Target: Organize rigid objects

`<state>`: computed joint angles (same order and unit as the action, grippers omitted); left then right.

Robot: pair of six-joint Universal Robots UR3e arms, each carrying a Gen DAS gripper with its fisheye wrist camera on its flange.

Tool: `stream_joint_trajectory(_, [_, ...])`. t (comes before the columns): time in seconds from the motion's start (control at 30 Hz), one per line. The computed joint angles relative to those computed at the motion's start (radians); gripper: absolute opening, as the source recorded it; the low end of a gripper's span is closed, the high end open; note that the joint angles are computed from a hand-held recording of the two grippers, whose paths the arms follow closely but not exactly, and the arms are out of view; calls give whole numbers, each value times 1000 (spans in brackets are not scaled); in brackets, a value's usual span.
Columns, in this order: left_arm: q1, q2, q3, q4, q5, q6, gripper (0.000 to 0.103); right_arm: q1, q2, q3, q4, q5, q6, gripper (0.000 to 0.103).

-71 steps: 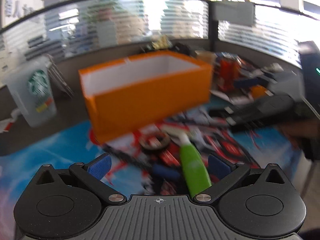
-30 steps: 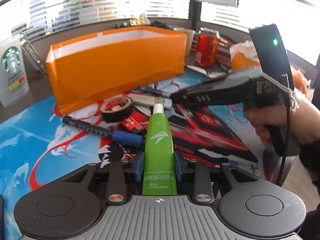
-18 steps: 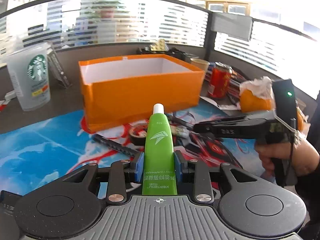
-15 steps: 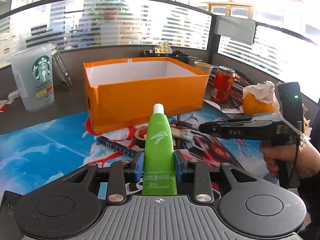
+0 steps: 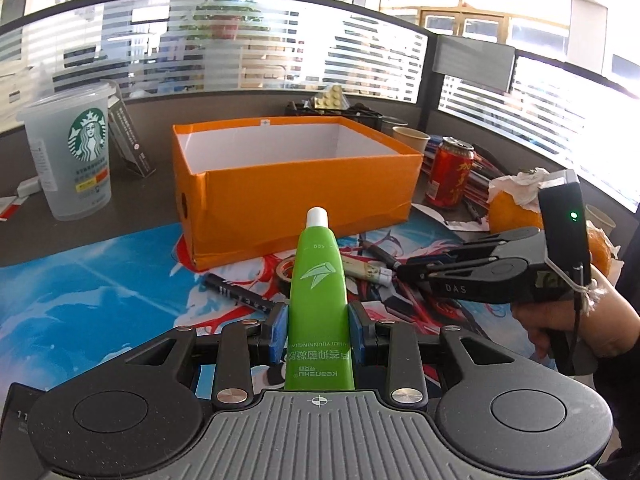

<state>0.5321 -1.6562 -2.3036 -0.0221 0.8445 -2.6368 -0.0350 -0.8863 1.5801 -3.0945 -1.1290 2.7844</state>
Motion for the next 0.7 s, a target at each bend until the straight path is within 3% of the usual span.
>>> stream_joint_trajectory(0.13, [4,-6,9,-7,-4,3,30,14,62,-124,82,1,-12,14])
stream_joint_trajectory(0.23, [13,-5,15,-16,-9,3,30,29,84,-159,83,-23,-9,9])
stream_joint_trajectory(0.7, [4,4,108,-44,-43,-29,30,1,-46,-33,-41,53,18,9])
